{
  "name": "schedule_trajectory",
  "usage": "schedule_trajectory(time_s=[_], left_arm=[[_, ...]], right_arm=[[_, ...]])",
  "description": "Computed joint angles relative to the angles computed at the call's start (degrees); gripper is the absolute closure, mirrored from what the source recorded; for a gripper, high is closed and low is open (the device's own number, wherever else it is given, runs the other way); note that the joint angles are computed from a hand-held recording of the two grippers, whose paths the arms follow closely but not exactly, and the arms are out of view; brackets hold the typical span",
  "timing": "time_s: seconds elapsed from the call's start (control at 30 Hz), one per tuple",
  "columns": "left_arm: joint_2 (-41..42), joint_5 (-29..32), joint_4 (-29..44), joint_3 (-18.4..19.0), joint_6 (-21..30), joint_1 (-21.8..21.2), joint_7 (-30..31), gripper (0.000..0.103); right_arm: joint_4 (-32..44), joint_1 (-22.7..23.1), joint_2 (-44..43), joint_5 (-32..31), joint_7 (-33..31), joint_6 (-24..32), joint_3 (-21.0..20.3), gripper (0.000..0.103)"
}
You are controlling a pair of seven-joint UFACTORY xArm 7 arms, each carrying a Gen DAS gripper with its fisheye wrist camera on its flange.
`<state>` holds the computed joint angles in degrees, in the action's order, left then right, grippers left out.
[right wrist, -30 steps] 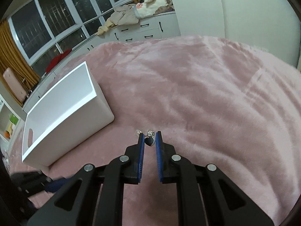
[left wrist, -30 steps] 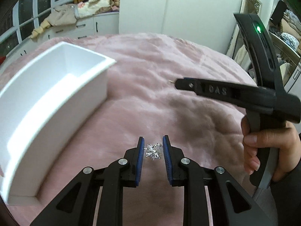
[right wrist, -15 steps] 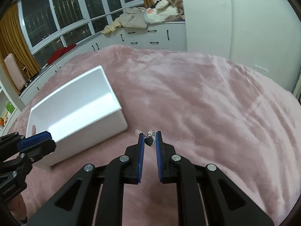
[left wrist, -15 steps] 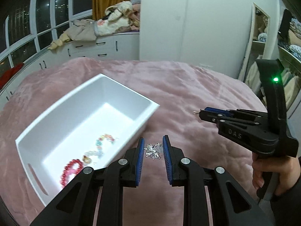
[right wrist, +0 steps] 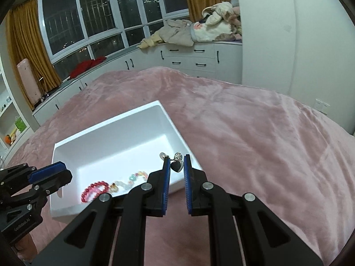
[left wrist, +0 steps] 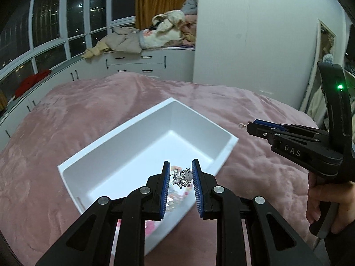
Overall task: Organize jewelry
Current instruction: 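Carry both silver charms into the white box with both tools, then open both tools to release the charms and pull back from the box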
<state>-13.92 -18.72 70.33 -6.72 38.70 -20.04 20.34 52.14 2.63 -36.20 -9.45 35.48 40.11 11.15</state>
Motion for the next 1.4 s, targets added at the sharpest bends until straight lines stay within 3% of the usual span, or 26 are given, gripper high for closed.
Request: schedule_trajectory(time_s=[0.53, 0.67, 0.93, 1.03, 1.1, 1.13, 1.2, 1.27, 1.33, 1.37, 1.4], left_arm=[[2.5, 2.1, -0.5, 1.1, 1.7, 3.4, -2.3, 0.078], [3.5, 3.1, -0.8, 0.9, 2.3, 4.1, -3.8, 0.078], [4.4, 1.3, -1.0, 1.0, 4.3, 4.3, -3.9, 0.078], [4.7, 2.0, -0.9, 0.7, 4.6, 4.4, -4.2, 0.068], [4.8, 1.7, -0.7, 0.7, 4.4, 4.3, -3.9, 0.061], [4.6, 1.6, -0.7, 0.7, 4.4, 4.3, -4.0, 0.06], [3.9, 1.1, -0.9, 0.8, 4.2, 4.3, -4.1, 0.05], [3.1, 1.1, -1.1, 0.9, 3.5, 4.3, -4.3, 0.039], [2.0, 1.4, -1.3, 1.1, 2.6, 4.5, -4.9, 0.023], [1.5, 1.8, -1.5, 1.1, 2.3, 4.7, -5.5, 0.01], [0.5, 1.2, -2.0, 1.4, 1.2, 4.6, -5.2, 0.009]], right_arm=[[5.7, 5.7, 13.7, 0.0, -0.4, -2.9, 1.0, 0.09], [5.4, 8.2, 15.5, 1.9, -4.6, -6.4, -0.7, 0.09], [7.2, 9.7, 19.2, 3.7, -8.2, -4.9, -1.3, 0.088], [6.5, 10.1, 18.5, 4.7, -8.6, -5.6, -1.6, 0.071], [5.3, 9.7, 17.4, 4.7, -7.7, -6.8, -1.4, 0.04], [5.1, 8.6, 16.9, 3.2, -5.9, -6.9, -0.7, 0.033], [3.1, 6.7, 14.8, 0.6, -1.9, -8.3, 0.3, 0.007], [1.5, 4.3, 12.4, -2.3, 2.2, -8.6, 1.7, 0.005], [0.6, 3.7, 10.3, -3.3, 3.1, -7.7, 1.6, 0.005], [0.4, 3.2, 9.2, -4.1, 3.3, -6.8, 1.8, 0.005], [0.3, 2.9, 8.1, -4.8, 3.2, -5.8, 2.0, 0.005]])
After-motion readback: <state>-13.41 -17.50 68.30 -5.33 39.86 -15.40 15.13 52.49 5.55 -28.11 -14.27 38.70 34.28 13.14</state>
